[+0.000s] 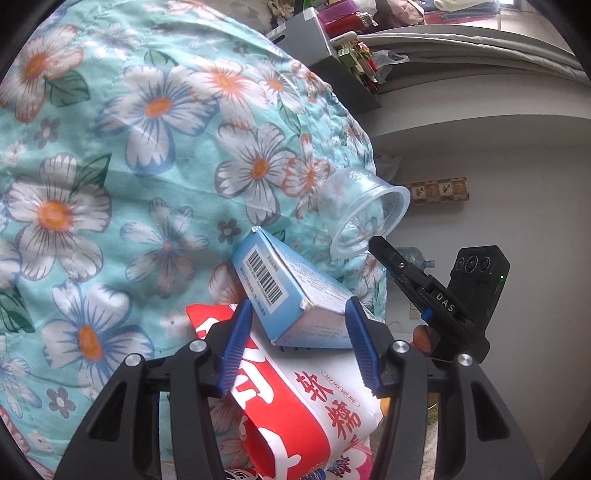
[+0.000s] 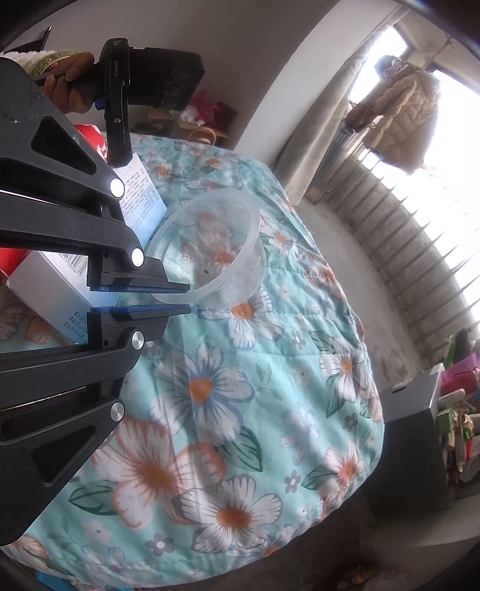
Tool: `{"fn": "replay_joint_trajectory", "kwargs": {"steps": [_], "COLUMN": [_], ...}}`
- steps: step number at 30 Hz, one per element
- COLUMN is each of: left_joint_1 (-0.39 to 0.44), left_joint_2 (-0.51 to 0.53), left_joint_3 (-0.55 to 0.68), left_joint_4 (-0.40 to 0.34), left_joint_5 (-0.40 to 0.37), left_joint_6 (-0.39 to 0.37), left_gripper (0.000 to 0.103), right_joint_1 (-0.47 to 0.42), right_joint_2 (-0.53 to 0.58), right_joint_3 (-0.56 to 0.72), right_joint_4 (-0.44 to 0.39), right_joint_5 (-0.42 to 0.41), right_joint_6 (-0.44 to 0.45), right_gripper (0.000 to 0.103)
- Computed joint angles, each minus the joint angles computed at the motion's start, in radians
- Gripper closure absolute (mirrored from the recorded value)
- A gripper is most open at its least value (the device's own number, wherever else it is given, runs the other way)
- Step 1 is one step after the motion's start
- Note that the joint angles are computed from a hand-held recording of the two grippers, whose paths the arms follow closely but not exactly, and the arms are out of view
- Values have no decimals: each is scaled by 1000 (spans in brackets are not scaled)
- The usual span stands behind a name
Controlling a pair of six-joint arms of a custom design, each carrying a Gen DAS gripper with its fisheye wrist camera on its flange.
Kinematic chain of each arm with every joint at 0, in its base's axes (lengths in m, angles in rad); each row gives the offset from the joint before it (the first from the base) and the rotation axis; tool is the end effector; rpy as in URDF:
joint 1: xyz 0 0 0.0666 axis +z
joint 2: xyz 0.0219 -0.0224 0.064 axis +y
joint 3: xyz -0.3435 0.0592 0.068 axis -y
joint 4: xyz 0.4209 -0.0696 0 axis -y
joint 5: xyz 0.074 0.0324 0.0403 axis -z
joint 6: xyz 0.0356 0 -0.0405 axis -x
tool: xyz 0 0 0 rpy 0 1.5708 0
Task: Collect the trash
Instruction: 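Grasp the blue-and-white medicine box with the left gripper while the right gripper grasps the clear cup, then carry box and cup over the blue wastebasket and open both grippers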
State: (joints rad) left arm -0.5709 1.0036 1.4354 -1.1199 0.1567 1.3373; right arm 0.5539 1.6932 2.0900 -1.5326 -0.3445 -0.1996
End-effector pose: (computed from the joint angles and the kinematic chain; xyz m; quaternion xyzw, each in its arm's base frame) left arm 0.3007 -0.2002 0.5635 -0.3060 0.8485 -0.3883 0.1886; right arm 0.4741 0.3069 0.5283 -0.2059 0.9404 0.2338 0.1361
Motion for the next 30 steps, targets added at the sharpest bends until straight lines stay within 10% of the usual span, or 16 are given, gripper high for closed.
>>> {"fn": "replay_joint_trajectory", "kwargs": {"steps": [30], "left_joint_1": [-200], "left_joint_2": [131], "left_joint_3": [323], "left_joint_4": [-154], "left_joint_5": [-500], "left_joint_6": [-156], "left_gripper": [66], "right_joint_1": [-65], "right_joint_2": [-92], "right_joint_3": [32], "right_joint_4": [18], "right_joint_5": [-41], "right_joint_6": [-36], "right_gripper": [102]}}
